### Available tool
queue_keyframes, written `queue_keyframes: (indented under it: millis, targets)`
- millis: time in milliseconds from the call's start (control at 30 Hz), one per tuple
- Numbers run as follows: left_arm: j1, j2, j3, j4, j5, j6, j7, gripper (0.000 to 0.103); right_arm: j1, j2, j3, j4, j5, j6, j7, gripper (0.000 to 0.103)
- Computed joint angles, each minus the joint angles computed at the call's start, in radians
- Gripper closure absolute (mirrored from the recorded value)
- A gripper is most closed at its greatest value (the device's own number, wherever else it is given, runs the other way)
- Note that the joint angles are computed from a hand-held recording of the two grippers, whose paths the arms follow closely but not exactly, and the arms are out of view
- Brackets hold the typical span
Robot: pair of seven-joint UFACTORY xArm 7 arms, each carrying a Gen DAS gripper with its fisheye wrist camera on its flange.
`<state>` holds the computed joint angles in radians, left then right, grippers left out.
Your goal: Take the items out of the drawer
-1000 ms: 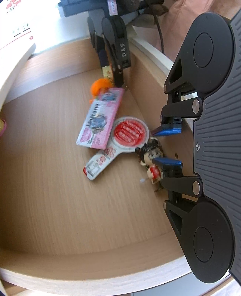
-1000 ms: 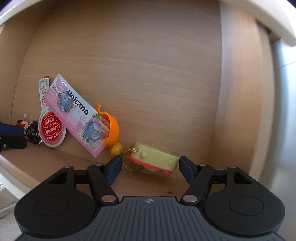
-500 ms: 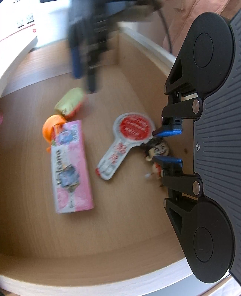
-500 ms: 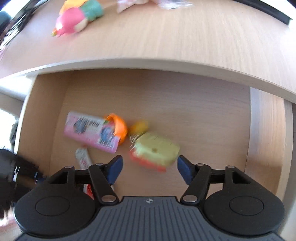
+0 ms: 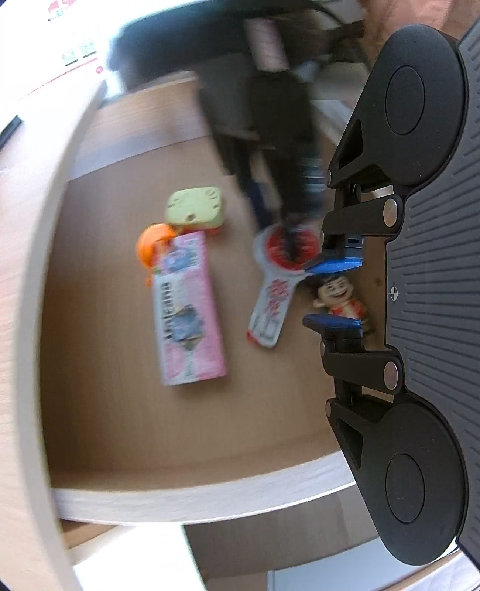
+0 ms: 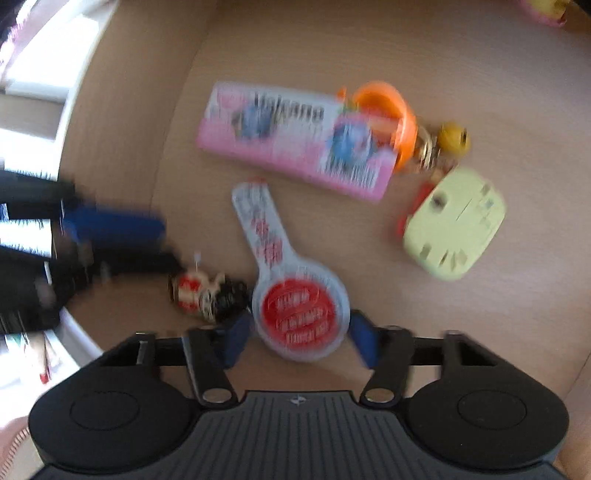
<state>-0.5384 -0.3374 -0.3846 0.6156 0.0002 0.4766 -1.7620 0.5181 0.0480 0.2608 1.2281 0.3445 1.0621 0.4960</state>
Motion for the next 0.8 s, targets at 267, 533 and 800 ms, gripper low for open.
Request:
queue_keyframes:
  millis: [267,533,800]
  targets:
    - [-0.092,0.103,0.073,0.052,-0.171,-0.015,0.205,0.081,-0.042,-0.101,-0.037,-0.061,-0.253,-0.091,0.17,0.08]
    - [-0.07,0.211,0.096,0.113,-0.261,0.019,0.32,0.085,-0.101,-0.26,-0.049,-0.204,-0.19,-0.131,0.207,0.064]
    - [0.057,0.192,0.059,0.116,0.113,0.017,0.004,0.086,-0.112,-0.321,-0.034,-0.263,-0.228,-0.15,0.232,0.064]
